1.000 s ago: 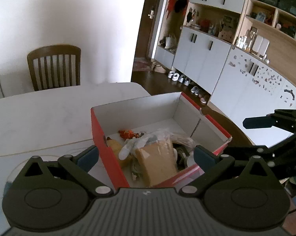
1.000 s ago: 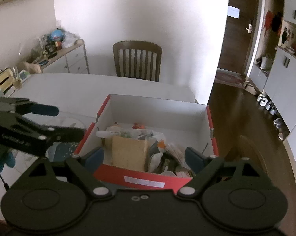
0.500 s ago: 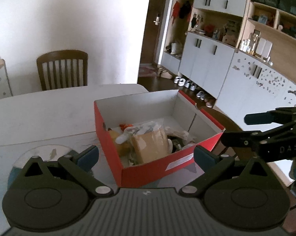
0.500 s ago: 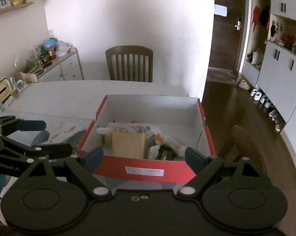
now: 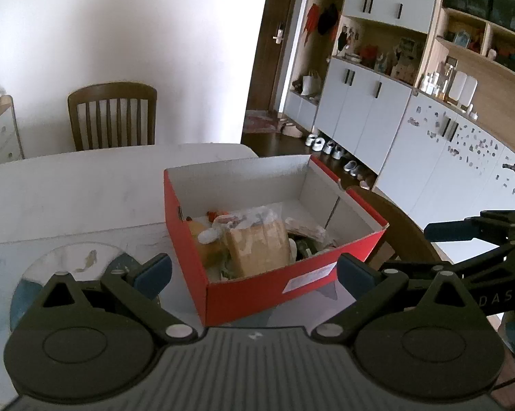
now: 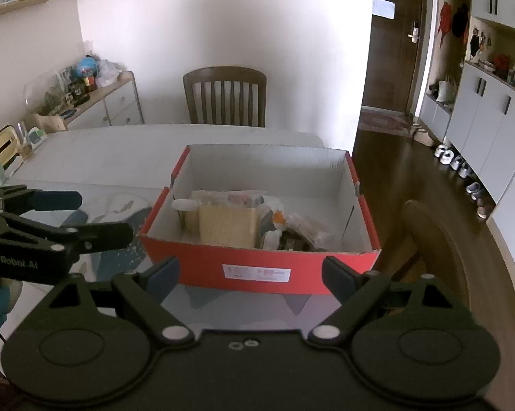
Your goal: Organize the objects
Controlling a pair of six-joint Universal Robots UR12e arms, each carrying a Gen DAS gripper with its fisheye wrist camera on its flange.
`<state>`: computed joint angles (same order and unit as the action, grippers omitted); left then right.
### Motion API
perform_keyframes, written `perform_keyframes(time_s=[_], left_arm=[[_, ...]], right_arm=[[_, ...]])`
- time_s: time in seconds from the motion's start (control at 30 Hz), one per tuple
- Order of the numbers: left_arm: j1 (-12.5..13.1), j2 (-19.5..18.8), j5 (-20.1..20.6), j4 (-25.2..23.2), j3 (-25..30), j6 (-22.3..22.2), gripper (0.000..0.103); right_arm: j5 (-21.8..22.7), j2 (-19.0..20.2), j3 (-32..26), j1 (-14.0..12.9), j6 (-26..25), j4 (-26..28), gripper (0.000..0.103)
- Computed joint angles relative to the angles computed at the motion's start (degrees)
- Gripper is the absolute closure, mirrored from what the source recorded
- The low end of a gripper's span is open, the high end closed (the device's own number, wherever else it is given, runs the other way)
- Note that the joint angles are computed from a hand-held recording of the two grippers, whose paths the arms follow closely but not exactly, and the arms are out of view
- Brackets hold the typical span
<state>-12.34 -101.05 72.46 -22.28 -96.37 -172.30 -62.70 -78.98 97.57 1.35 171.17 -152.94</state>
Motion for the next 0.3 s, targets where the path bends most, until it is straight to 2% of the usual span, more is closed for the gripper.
perform_keyframes(time_s=[0.3], left_arm=[[0.49,0.19,-1.31,-0.94,-0.14,-0.16,0.0]], right_arm=[[-0.26,-0.15,-0.07,0.15,0.19,0.67,0.013]])
